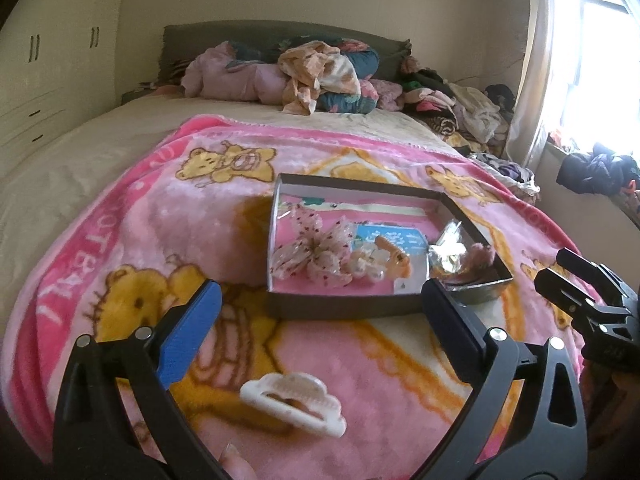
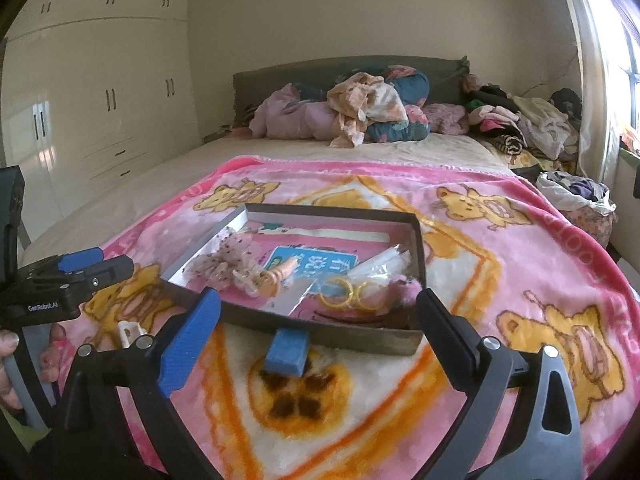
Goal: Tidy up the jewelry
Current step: 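Move both open tools toward the white cloud claw clip and blue box, then grasp the white cloud claw clip with the left tool while the right tool grasps the blue box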
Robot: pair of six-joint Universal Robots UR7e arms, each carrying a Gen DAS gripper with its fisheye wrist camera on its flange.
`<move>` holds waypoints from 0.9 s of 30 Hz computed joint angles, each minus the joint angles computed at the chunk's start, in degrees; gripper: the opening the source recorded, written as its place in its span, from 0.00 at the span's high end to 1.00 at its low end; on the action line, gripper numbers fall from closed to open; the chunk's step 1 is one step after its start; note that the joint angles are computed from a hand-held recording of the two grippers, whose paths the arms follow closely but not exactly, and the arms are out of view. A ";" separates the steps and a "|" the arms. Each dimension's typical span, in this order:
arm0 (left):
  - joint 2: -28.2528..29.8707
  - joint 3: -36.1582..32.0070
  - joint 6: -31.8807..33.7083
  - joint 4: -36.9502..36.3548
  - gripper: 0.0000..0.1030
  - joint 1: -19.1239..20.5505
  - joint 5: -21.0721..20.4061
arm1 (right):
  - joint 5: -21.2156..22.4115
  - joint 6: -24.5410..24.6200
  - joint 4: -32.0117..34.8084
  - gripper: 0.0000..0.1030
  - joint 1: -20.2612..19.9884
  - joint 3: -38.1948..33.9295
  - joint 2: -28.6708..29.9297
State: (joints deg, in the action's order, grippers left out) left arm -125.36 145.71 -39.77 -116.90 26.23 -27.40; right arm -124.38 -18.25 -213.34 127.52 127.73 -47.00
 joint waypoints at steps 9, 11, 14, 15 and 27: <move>-6.30 0.18 -6.33 12.24 0.11 -1.08 0.29 | 0.45 0.81 0.72 0.07 0.49 0.45 1.38; -7.64 0.04 -7.96 15.18 0.11 -1.30 0.39 | 0.57 0.81 0.84 0.07 0.46 0.42 1.83; -9.12 0.08 -8.99 17.49 0.11 -1.38 0.13 | 0.69 1.07 1.40 0.07 0.55 0.26 2.38; -9.60 0.15 -9.03 18.03 0.11 -1.45 0.00 | 0.72 1.13 1.51 0.07 0.55 0.19 2.59; -11.51 1.95 -3.38 13.89 0.11 2.31 -4.52 | 0.38 2.10 3.11 0.07 -1.18 -0.31 4.96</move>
State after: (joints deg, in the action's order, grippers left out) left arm -136.88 147.66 -43.15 -103.01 28.54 -31.92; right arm -124.00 -16.15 -210.24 126.34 127.42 -42.03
